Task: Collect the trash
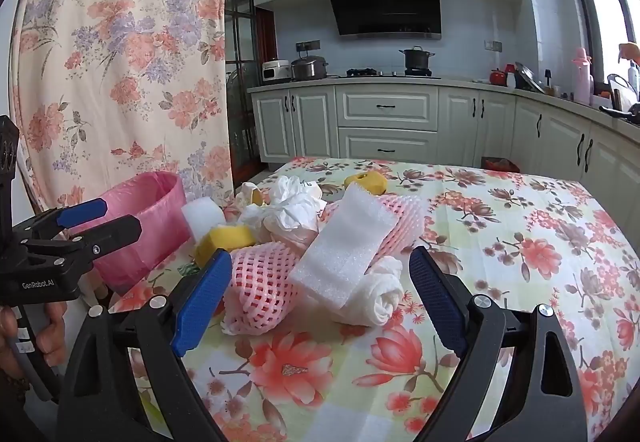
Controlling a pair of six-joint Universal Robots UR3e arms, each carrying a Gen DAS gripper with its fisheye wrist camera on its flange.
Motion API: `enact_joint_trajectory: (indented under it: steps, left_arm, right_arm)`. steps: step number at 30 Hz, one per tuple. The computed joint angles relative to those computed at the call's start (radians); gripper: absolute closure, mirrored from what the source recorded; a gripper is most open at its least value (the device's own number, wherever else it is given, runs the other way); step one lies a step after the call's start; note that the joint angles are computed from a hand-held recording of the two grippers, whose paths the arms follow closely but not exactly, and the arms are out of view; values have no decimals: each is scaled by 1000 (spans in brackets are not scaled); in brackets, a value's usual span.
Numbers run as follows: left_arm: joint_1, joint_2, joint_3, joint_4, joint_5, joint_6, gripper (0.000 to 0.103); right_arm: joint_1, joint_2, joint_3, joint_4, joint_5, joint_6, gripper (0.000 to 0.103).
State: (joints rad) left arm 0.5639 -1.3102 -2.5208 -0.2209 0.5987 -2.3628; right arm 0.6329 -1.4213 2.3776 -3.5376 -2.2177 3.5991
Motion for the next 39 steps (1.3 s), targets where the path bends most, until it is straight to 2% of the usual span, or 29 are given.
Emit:
enact_joint_trajectory:
  steps: [8, 11, 13, 19, 39]
  left_arm:
    - [-4, 0, 6, -7, 11, -6, 4]
    - [-22, -22, -3, 46, 21, -32, 4]
    - [-9, 3, 3, 0, 11, -16, 4]
    - [-3, 13, 7, -29, 6, -2, 4]
    - [3, 16, 4, -38, 0, 6, 4]
  right_arm:
    - [0, -2, 0, -3, 4, -7, 19]
    - [-9, -12, 14, -12, 12, -5, 19]
    - [-4, -9, 5, -3, 8, -2, 19]
    - [4, 4, -1, -8, 1, 2, 19]
    - [6, 4, 5, -12, -4, 2, 19]
